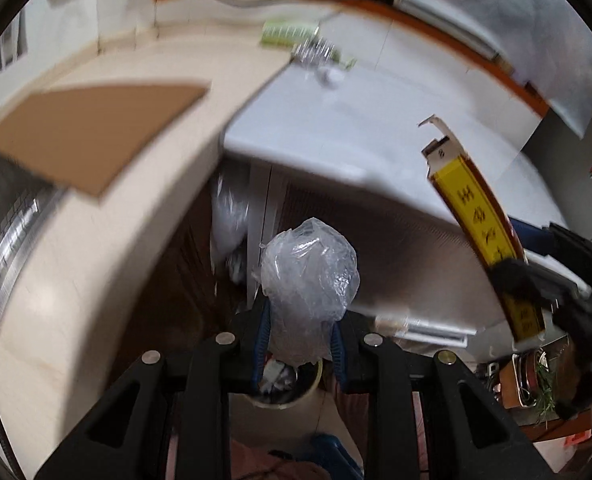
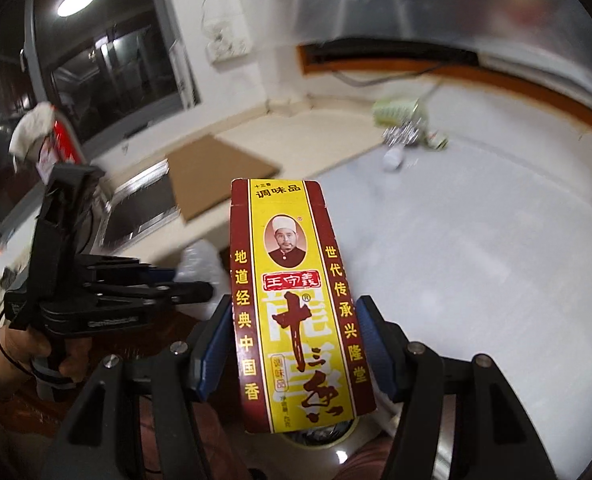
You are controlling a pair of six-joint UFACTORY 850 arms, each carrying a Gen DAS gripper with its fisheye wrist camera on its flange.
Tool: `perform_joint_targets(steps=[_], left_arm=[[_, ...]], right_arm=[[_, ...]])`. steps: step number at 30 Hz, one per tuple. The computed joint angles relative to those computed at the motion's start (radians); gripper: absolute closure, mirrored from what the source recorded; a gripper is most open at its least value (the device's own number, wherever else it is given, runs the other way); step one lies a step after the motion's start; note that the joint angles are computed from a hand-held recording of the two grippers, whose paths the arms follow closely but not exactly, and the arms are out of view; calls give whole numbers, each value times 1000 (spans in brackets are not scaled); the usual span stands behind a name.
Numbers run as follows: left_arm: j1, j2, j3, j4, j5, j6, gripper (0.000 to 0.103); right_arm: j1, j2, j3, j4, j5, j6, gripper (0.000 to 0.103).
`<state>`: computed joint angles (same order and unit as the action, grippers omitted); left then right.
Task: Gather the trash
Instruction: 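Lift the plastic bag and seasoning box and carry them toward the bin, then open both tools over the bin to drop the bag and seasoning box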
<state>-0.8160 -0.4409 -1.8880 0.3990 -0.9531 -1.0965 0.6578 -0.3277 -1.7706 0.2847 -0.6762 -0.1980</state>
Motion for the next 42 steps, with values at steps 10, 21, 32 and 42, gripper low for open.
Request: perform_joint_targets(steps=[10, 21, 32, 42], left_arm=[[32, -9, 201, -188, 152, 19, 78], [81, -118, 245, -404, 212, 156, 77], [112, -213, 188, -464, 166, 236, 54], [117, -209, 209, -438, 170, 194, 29]], right_arm=[[16, -50, 173, 39, -62, 21, 42], [-46, -285, 89, 65, -204, 168, 42], [-45, -435, -15, 4, -260, 260, 40], [-42, -398, 43, 29, -208, 256, 40]])
